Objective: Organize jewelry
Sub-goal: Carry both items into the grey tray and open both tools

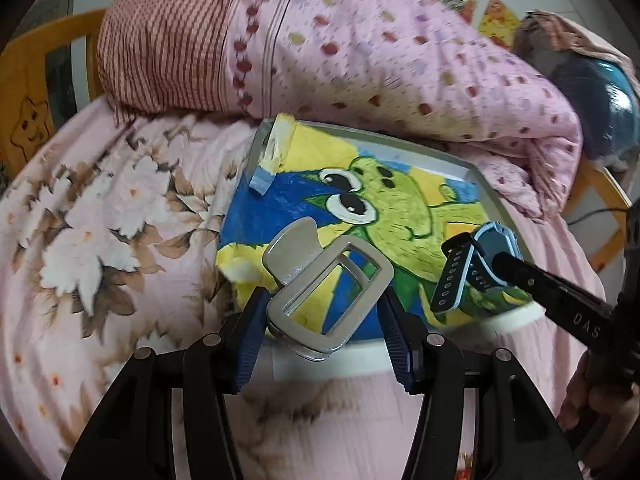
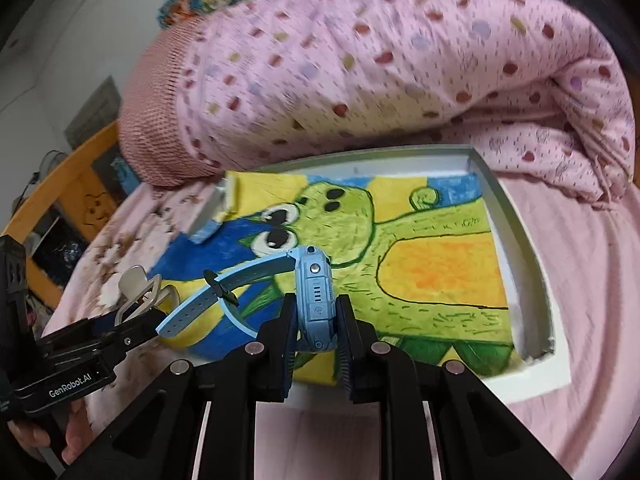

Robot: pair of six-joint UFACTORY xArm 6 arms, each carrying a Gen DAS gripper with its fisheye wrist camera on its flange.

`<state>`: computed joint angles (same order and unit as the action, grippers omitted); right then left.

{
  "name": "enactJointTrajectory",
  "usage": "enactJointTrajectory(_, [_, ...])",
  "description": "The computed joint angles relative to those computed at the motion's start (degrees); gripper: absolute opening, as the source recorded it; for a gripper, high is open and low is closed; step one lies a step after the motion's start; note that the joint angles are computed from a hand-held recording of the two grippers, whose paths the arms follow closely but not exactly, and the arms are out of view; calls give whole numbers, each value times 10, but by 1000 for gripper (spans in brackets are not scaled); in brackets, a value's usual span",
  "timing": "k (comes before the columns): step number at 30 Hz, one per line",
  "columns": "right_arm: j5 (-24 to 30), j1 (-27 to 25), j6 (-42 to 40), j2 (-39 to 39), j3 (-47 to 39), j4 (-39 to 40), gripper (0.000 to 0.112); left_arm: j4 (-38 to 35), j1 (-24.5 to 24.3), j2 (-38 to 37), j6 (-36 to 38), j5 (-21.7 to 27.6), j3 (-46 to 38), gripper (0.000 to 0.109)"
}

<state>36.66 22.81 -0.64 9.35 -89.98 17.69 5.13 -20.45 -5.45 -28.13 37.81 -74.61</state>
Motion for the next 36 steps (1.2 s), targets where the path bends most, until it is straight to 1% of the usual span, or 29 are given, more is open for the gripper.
enactJointTrajectory(3, [23, -3, 28, 24, -25, -27, 18, -16, 7, 31, -8, 23, -29, 49])
enactJointTrajectory(6, [37, -4, 42, 35, -34, -47, 18, -23, 10, 48, -6, 36, -45, 49])
enactJointTrajectory(9, [56, -6, 50, 45, -43, -54, 18, -13, 4, 58, -2, 46, -58, 49])
enactJointTrajectory(11, [67, -8, 50, 50, -48, -45, 20, -15, 1, 69, 4, 58, -73, 49])
enactJointTrajectory(13, [62, -11, 49, 44, -40, -39, 20, -24, 2, 65, 5, 49, -67, 49])
enactJointTrajectory(15, [62, -13, 45, 39, -37, -35, 27, -30, 3, 65, 2, 43, -66, 50])
enactJointTrajectory(16, [58, -13, 45, 35, -33, -37, 28, -34, 4, 62, 1, 39, -64, 51])
enactJointTrajectory(17, [54, -13, 47, 29, -28, -45, 32, -35, 5, 64, -1, 39, -67, 51])
enactJointTrajectory(19, [43, -13, 50, 17, -19, -55, 39, -45, 7, 57, -3, 28, -60, 58])
enactJointTrajectory(20, [25, -14, 50, 3, -3, -56, 45, -44, 8, 48, -9, 20, -52, 60])
enactJointTrajectory(22, [-4, -15, 45, -20, 20, -47, 56, -31, 8, 30, -30, -3, -35, 69])
enactJointTrajectory(23, [-23, -15, 39, -35, 36, -39, 64, -20, 6, 21, -40, -11, -30, 71])
enactJointTrajectory(24, [-42, -13, 34, -49, 51, -34, 70, -7, 4, 8, -52, -21, -20, 71])
enactJointTrajectory(25, [-54, -12, 31, -59, 61, -31, 73, 2, 2, 1, -56, -24, -18, 73])
enactJointTrajectory(26, [-77, -10, 24, -79, 81, -27, 79, 14, 0, -8, -61, -26, -14, 75])
enactJointTrajectory(27, [-90, -8, 24, -91, 92, -29, 85, 26, -3, -17, -67, -27, -11, 84])
enactJointTrajectory(28, [-109, -6, 23, -109, 111, -29, 88, 50, -7, -34, -84, -35, 1, 94])
enactJointTrajectory(30, [-140, -2, 30, -141, 145, -37, 102, 96, -14, -59, -117, -51, 19, 99])
enactJointTrajectory(32, [-161, 3, 41, -168, 171, -51, 103, 122, -21, -79, -129, -57, 32, 99])
enactJointTrajectory(36, [-179, 9, 67, -219, 218, -85, 103, 155, -40, -114, -144, -46, 49, 100])
